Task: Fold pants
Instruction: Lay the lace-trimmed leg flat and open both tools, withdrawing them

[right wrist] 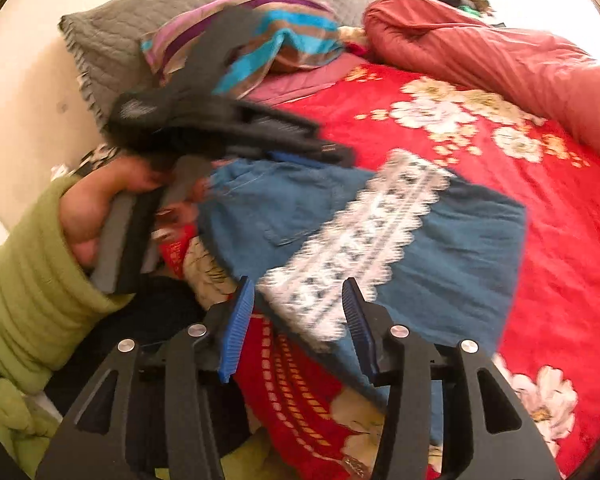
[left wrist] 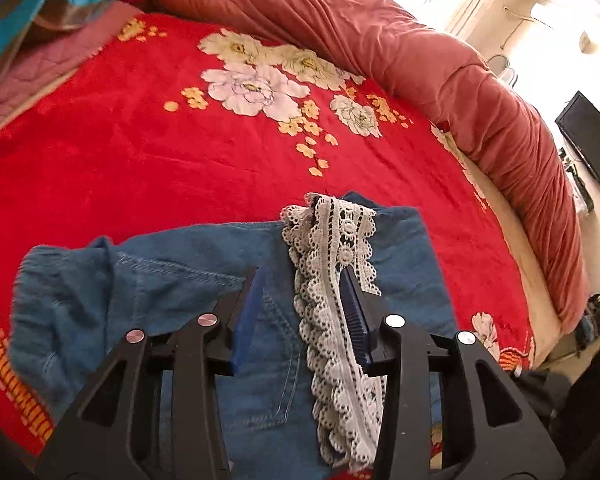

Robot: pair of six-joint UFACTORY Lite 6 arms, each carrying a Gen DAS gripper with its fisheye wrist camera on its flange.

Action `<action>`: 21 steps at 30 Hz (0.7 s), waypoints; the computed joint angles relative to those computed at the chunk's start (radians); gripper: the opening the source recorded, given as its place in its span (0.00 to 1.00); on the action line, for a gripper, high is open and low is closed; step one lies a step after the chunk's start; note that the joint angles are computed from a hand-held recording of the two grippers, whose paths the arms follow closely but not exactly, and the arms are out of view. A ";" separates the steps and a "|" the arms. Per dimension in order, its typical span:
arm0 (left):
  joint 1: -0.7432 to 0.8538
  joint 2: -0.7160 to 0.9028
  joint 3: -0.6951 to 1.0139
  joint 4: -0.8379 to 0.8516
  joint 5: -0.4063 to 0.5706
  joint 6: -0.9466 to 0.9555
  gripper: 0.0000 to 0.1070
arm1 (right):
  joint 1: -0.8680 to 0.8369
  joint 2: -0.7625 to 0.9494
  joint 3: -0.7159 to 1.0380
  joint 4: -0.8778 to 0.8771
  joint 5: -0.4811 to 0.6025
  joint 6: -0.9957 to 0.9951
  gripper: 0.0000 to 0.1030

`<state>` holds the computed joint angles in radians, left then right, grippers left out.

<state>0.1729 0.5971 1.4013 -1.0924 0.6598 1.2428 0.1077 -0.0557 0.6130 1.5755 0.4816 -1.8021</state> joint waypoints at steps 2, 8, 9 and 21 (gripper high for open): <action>0.006 -0.046 -0.056 -0.021 -0.017 0.037 0.38 | -0.035 0.005 0.004 -0.013 -0.004 0.018 0.43; -0.016 -0.185 -0.236 -0.065 -0.079 0.159 0.38 | -0.119 0.056 0.018 0.002 -0.041 0.001 0.43; -0.024 -0.195 -0.251 -0.060 -0.084 0.165 0.37 | -0.131 0.069 0.021 0.004 -0.044 -0.004 0.43; -0.120 -0.248 -0.464 -0.056 -0.166 0.289 0.25 | -0.207 0.189 -0.017 0.046 -0.090 -0.085 0.44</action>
